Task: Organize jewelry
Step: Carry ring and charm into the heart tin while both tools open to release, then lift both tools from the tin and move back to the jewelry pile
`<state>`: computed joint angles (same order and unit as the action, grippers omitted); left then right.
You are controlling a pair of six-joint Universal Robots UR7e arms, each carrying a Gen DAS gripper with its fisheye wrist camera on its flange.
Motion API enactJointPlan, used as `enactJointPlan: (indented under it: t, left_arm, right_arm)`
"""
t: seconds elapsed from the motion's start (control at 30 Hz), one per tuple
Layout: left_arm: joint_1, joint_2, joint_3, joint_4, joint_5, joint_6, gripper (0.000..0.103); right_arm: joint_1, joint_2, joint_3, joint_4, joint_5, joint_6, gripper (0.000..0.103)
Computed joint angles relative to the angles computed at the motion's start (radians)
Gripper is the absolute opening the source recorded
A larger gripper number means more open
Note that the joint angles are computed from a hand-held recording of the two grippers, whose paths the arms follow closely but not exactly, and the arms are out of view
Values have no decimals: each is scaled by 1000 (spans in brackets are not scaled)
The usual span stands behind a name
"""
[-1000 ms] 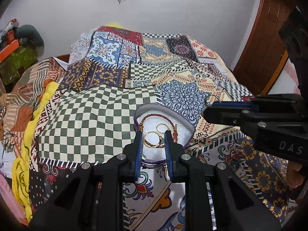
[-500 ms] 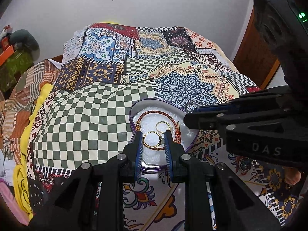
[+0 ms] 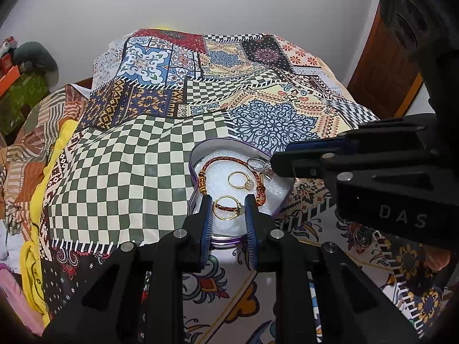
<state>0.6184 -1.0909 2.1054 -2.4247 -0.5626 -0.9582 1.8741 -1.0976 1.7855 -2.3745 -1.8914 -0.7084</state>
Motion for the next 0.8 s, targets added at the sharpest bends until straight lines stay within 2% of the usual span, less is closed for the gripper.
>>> enactJointPlan:
  t: [0.07, 0.3, 0.43, 0.8]
  left_arm:
    - [-11, -9, 5, 12, 6, -17, 21]
    - [-52, -49, 14, 101, 26, -102, 24]
    - [-82, -72, 12, 186, 48, -167, 30]
    - [-144, -90, -11, 314, 61, -259, 30]
  right_arm:
    - [6, -6, 11, -25, -9, -10, 13]
    - [15, -36, 37, -71, -8, -20, 27]
    - [16, -64, 51, -83, 0, -19, 27]
    - [11, -161, 98, -110, 17, -39, 27]
